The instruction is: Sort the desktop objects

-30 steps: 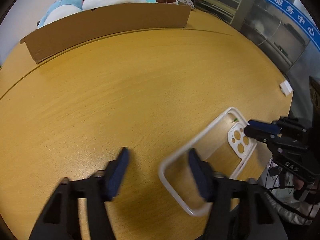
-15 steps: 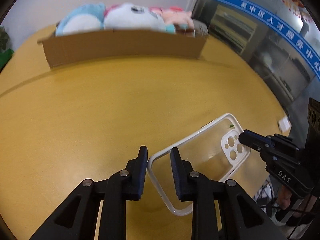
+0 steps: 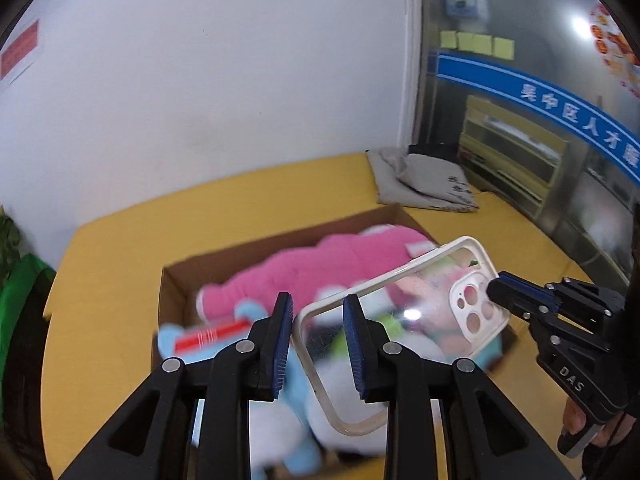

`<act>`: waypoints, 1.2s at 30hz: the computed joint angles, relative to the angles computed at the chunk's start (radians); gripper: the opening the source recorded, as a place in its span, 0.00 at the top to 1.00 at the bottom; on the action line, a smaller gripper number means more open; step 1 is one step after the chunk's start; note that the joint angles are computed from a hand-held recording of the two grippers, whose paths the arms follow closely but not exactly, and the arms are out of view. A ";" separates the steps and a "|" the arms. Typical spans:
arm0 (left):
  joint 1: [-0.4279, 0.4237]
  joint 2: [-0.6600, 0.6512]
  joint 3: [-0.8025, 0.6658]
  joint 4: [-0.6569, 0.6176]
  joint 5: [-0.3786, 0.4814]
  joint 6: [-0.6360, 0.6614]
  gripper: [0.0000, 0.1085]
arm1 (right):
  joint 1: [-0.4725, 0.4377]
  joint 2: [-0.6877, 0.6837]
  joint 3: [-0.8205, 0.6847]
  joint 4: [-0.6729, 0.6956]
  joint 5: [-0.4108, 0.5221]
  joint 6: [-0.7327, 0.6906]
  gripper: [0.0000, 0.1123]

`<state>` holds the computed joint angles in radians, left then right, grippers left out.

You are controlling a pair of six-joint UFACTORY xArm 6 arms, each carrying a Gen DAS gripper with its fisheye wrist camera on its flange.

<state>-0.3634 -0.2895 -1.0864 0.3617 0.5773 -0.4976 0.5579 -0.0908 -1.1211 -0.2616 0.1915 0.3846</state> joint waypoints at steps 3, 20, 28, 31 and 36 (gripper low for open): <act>0.064 0.212 -0.166 -0.075 0.013 0.102 0.74 | -0.015 0.184 -0.202 0.083 0.061 -0.053 0.94; 0.074 0.150 -0.049 0.014 -0.062 -0.103 0.18 | -0.055 0.355 -0.367 0.122 0.235 -0.054 0.44; -0.153 -0.367 0.216 0.303 0.121 -0.427 0.05 | -0.039 -0.138 0.063 -0.070 0.073 0.056 0.28; -0.345 -0.509 0.280 0.465 0.287 -0.619 0.05 | 0.003 -0.342 0.224 -0.164 0.072 0.132 0.27; -0.755 -0.636 0.377 0.657 0.606 -0.985 0.05 | 0.101 -0.557 0.365 -0.334 0.145 0.289 0.27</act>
<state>-1.1189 -0.9257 -0.7095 1.0184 1.1829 -1.4826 0.6592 -0.6480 -0.7559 -0.5959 0.3366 0.6735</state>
